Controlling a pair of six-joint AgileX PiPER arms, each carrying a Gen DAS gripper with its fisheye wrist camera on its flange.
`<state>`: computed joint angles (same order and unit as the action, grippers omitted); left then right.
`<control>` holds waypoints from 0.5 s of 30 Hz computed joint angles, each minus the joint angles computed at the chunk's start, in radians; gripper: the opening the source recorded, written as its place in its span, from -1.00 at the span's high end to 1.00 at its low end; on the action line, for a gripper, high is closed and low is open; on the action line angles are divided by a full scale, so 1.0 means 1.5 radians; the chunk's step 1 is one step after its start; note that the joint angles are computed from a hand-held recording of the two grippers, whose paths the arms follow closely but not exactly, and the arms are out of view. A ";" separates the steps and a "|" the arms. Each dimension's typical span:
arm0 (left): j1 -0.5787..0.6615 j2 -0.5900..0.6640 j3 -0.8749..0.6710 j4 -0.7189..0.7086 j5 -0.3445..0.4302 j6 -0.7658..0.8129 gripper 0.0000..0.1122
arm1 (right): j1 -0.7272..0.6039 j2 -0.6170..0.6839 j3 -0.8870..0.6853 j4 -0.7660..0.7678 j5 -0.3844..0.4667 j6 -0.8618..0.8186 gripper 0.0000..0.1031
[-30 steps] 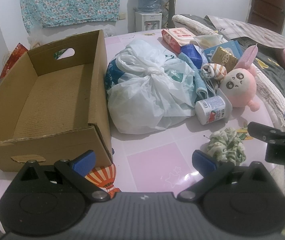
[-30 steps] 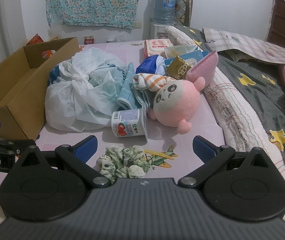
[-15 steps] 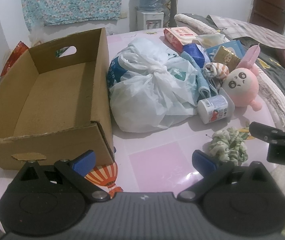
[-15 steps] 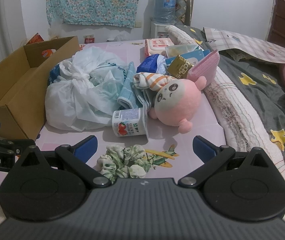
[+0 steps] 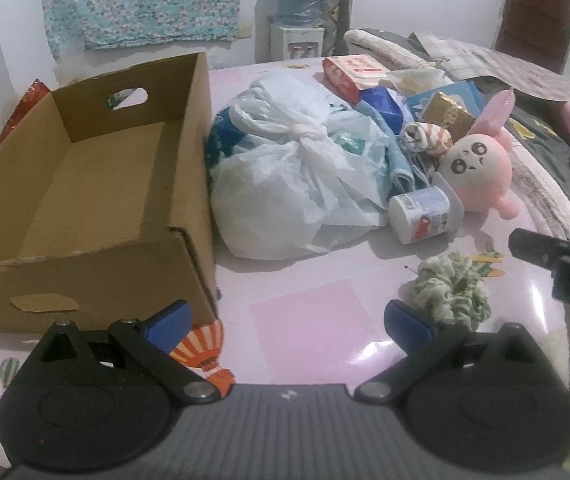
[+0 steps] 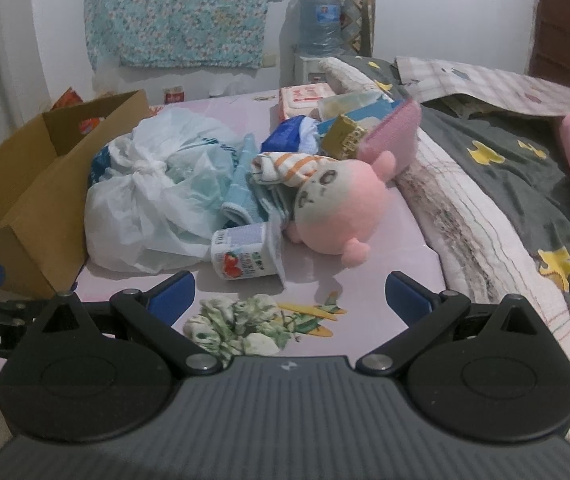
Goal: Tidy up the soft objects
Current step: 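Move the right tool toward the pink plush bunny doll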
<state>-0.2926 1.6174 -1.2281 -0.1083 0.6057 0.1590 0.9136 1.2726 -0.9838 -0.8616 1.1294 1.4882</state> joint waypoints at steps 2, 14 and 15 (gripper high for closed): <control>-0.001 0.000 0.017 -0.033 -0.017 0.031 -0.83 | 0.003 -0.031 0.044 -0.016 -0.010 0.035 -0.98; -0.029 0.035 0.049 -0.313 -0.060 0.362 -0.61 | -0.135 -0.134 0.200 0.013 -0.225 0.062 -0.87; -0.039 0.043 0.039 -0.311 -0.054 0.368 -0.59 | -0.152 -0.130 0.203 0.014 -0.246 0.053 -0.78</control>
